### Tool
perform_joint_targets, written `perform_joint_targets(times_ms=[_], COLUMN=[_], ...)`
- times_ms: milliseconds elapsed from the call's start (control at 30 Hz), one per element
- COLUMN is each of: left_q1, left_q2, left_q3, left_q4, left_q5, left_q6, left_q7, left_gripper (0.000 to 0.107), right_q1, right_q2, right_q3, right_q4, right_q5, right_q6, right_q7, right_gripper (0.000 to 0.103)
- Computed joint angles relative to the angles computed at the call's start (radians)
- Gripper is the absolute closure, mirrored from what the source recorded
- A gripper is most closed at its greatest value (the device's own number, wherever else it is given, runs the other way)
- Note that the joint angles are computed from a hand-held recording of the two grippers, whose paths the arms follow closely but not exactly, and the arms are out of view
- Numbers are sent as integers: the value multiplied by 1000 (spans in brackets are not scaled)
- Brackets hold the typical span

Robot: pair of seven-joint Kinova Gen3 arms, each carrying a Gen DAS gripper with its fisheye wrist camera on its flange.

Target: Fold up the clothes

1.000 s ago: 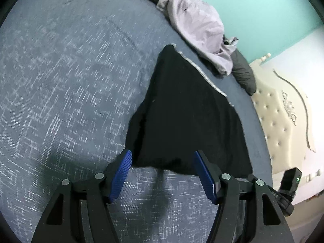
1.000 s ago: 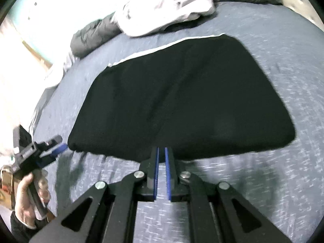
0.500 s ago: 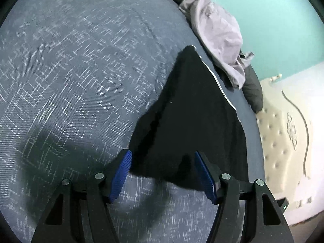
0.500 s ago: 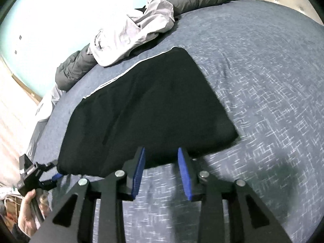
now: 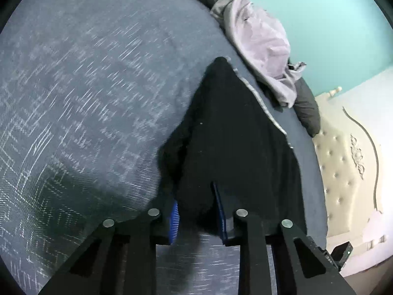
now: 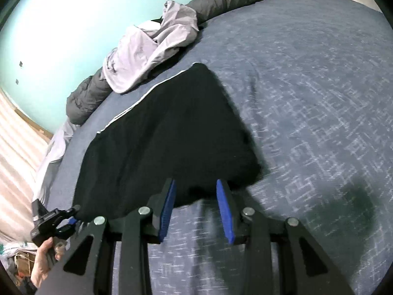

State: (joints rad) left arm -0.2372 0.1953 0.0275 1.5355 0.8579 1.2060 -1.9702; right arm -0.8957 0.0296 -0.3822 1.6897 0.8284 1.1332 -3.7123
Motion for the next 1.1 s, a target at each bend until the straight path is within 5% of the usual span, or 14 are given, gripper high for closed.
perform_joint_targets(times_ms=[400, 667, 900, 1100], left_q1=[143, 403, 621, 589], left_q2=[7, 136, 286, 252], left_q3=[82, 208, 232, 242], left_q4=[-246, -493, -544, -530], left_q5=[-3, -136, -315, -327], left_q6=[-4, -46, -18, -9], left_q7=[87, 200, 327, 315], left_gripper=[87, 87, 86, 81], right_q1=[21, 55, 105, 150], right_q2=[-48, -92, -136, -159], right_q3=[-26, -62, -89, -106], right_q4=[52, 97, 139, 164], right_q5=[27, 39, 27, 6], right_q6=[17, 38, 20, -21], right_q7=[-76, -132, -161, -167], right_gripper=[68, 68, 68, 68])
